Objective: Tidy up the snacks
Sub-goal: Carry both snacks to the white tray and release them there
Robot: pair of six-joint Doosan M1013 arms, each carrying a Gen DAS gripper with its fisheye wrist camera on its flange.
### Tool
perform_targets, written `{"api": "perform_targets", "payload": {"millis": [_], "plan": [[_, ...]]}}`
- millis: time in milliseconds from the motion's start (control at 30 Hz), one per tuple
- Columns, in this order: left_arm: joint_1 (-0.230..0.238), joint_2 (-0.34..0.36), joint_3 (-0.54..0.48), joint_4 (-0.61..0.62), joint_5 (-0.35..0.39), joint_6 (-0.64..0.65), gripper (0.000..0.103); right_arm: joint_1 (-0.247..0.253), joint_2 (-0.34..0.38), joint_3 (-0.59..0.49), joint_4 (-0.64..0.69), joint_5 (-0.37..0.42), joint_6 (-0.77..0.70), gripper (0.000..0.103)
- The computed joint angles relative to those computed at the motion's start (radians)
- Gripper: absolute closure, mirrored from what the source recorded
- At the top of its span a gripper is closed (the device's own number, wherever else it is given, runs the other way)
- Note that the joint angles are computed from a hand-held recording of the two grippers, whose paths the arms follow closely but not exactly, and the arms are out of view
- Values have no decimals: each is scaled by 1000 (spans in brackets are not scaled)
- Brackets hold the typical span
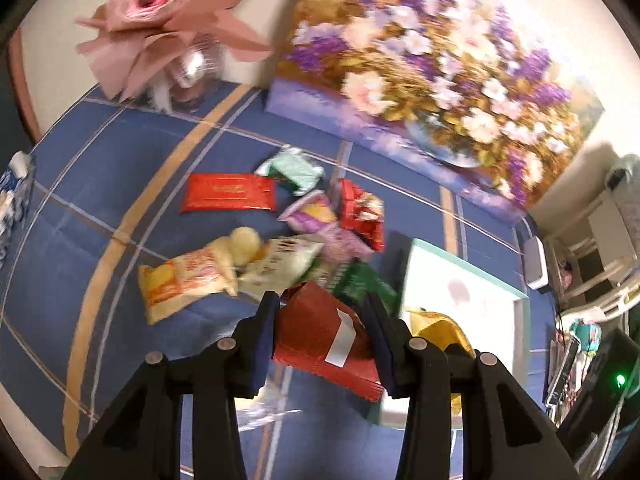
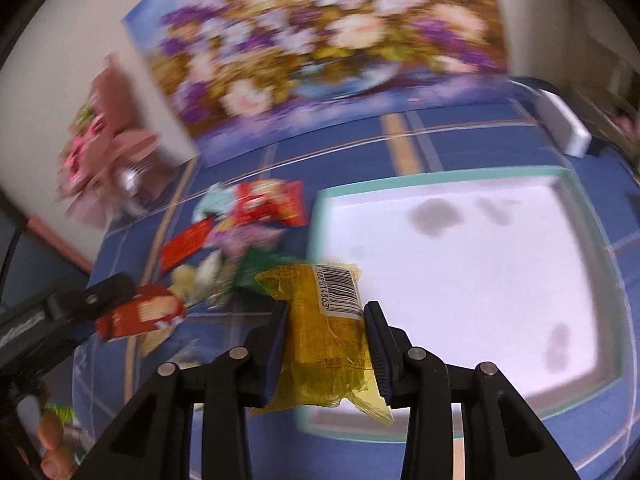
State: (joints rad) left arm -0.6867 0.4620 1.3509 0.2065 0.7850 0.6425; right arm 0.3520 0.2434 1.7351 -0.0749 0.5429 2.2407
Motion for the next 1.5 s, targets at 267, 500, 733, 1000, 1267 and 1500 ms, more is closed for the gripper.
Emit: {"api": "perform_targets", "payload": {"millis": [267,500,733,1000,1267,1500], "plan": [[-42,58,-67,-93,-8,115,58,-84,-50,80,-148,25,227,63],[-74,105,-114,-146,0,187,58,-143,-84,135,-245,67,380,63],[-99,138,-139,-81,3,149,58,-175,-95,165,-264,75,438,63],[-99,138,-145,-77,7,150,58,-155,-103,154,-305,72,423,63],[-91,114,-148,25,133,34,41,-111,-103,120,-362,123,415,63],[-45,117,-130,13,303,-65,28,-57,-57,67,-233,142,246,61]]}}
